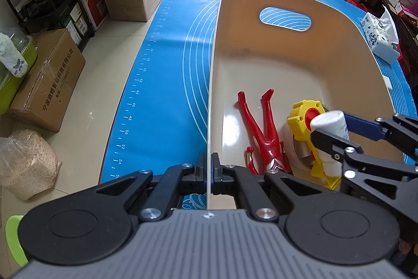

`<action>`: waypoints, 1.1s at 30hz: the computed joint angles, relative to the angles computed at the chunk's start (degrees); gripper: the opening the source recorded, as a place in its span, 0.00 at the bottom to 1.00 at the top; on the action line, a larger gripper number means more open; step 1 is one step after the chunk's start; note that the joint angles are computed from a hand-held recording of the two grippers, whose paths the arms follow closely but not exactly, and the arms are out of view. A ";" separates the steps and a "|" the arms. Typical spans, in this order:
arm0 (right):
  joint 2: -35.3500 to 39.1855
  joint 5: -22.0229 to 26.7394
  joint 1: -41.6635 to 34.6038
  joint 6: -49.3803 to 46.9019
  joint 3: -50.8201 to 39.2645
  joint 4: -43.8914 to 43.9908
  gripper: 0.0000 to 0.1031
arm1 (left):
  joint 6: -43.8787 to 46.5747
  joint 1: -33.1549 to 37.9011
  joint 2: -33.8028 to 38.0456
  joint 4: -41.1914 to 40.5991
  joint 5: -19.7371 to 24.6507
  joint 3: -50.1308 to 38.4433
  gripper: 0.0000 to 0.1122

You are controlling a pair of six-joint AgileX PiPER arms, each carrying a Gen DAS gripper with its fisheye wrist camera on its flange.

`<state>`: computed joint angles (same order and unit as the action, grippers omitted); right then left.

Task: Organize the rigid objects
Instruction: 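Carry the pill bottle into the bin and open the right tool, then grasp the green tape roll with the right tool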

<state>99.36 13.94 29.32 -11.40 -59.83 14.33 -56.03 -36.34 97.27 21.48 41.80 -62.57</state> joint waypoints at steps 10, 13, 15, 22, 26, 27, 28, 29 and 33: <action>-6.35 -2.42 -5.14 -0.16 3.06 2.65 0.64 | 0.04 0.02 -0.05 -0.01 0.03 0.02 0.03; -7.74 -2.82 -7.80 1.60 3.34 0.74 0.66 | 0.04 0.02 -0.04 -0.02 0.03 0.01 0.03; -8.43 -3.49 -9.45 7.73 3.51 -5.02 0.67 | 0.04 0.03 -0.03 -0.01 0.00 0.02 0.03; -7.77 -4.53 -15.65 18.11 3.19 -14.88 0.68 | 0.05 0.04 -0.04 -0.03 0.02 0.02 0.03; -4.95 -5.70 -17.68 22.37 3.29 -18.82 0.68 | 0.08 0.05 -0.05 -0.03 0.00 0.03 0.03; -4.15 -6.31 -18.05 24.51 3.45 -21.04 0.68 | 0.10 0.07 -0.04 -0.04 -0.05 0.04 0.03; -3.44 -6.84 -18.30 27.88 3.75 -24.55 0.68 | 0.10 0.04 -0.03 -0.03 0.03 0.00 0.03; -2.57 -7.04 -18.41 31.84 3.74 -28.72 0.68 | 0.11 0.05 -0.01 -0.03 0.03 -0.01 0.03; 0.60 -7.86 -18.63 42.89 3.74 -40.78 0.68 | 0.08 0.04 -0.02 -0.01 0.06 -0.01 0.03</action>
<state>99.96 6.07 10.69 31.49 -56.09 -26.45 -55.94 -36.30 97.24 21.47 41.85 -62.58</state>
